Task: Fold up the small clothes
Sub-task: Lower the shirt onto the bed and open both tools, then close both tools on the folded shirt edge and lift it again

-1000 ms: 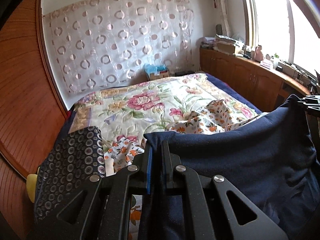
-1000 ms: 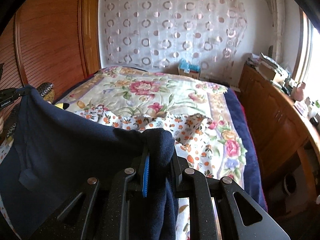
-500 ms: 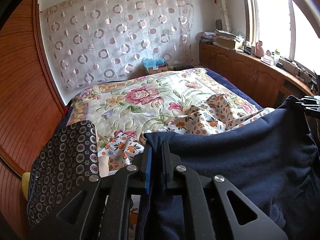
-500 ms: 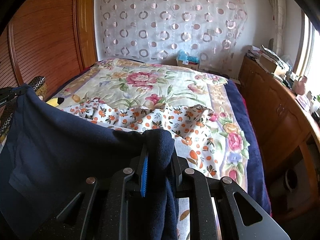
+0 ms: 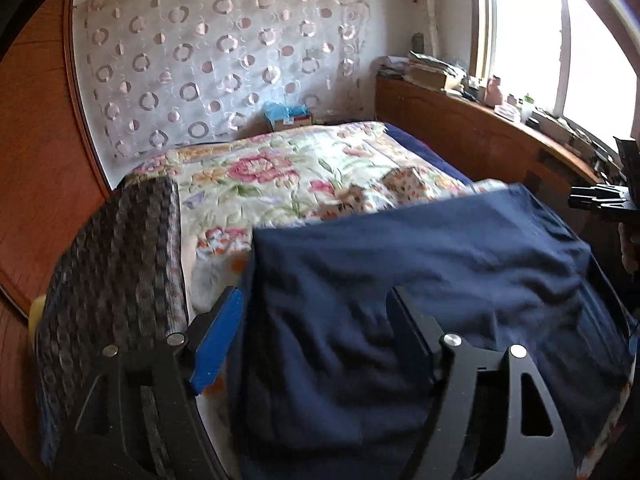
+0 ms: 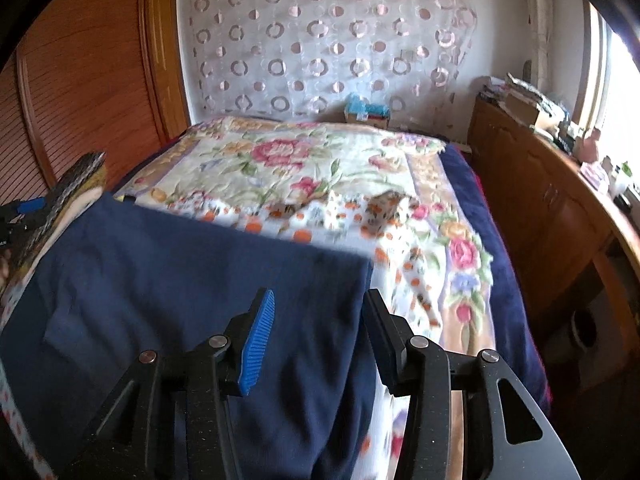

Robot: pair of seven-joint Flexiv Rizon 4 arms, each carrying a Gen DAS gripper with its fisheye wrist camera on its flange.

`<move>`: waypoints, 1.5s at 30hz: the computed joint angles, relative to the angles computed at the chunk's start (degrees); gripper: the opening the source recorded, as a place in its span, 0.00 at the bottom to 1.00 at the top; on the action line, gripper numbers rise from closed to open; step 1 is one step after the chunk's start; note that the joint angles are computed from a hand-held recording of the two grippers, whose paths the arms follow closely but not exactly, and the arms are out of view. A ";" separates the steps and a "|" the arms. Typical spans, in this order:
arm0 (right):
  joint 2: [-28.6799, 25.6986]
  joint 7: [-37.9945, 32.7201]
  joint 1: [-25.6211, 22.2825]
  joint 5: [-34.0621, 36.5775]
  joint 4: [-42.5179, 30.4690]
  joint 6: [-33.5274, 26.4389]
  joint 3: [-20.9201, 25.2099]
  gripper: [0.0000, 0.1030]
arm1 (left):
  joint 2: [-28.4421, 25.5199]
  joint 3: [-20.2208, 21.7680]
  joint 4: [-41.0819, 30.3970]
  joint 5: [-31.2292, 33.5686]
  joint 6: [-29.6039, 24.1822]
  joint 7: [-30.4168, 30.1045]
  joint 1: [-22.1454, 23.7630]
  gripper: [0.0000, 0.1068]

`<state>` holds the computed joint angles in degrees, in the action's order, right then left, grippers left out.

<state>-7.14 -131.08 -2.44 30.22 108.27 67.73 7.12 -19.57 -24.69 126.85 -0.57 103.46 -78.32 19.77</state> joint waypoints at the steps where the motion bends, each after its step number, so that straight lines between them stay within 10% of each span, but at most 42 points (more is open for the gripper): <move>1: 0.95 -0.26 -0.41 0.31 0.96 -0.97 0.04 0.46 | 0.44 0.71 0.70 -0.04 0.20 -0.20 -0.67 0.70; 10: 4.24 3.24 0.70 -0.45 5.65 -5.26 -2.54 0.46 | 2.92 -1.24 7.45 1.08 0.00 -2.63 0.89 0.70; 19: -0.69 2.32 0.43 0.57 1.86 -5.15 -1.55 0.46 | 2.68 11.26 7.32 -3.40 -1.76 -4.24 -10.99 0.70; 27: -1.40 1.71 -0.03 -0.40 3.29 -0.53 0.31 0.46 | 1.44 3.43 7.05 -5.91 -3.20 -5.22 -3.84 0.70; 31: -1.72 0.88 -0.53 0.89 2.94 -0.76 0.71 0.46 | 0.81 7.76 5.20 -7.55 -5.22 -5.47 -8.31 0.69; 38: 1.22 -3.26 -0.89 3.68 4.78 -0.04 1.19 0.11 | 1.07 7.17 5.70 -9.37 -3.00 -6.36 -7.28 0.15; 45: 4.02 -8.56 0.10 9.40 3.85 -1.56 -0.81 0.08 | 1.99 1.77 7.96 -5.26 -1.05 -8.30 -0.64 0.13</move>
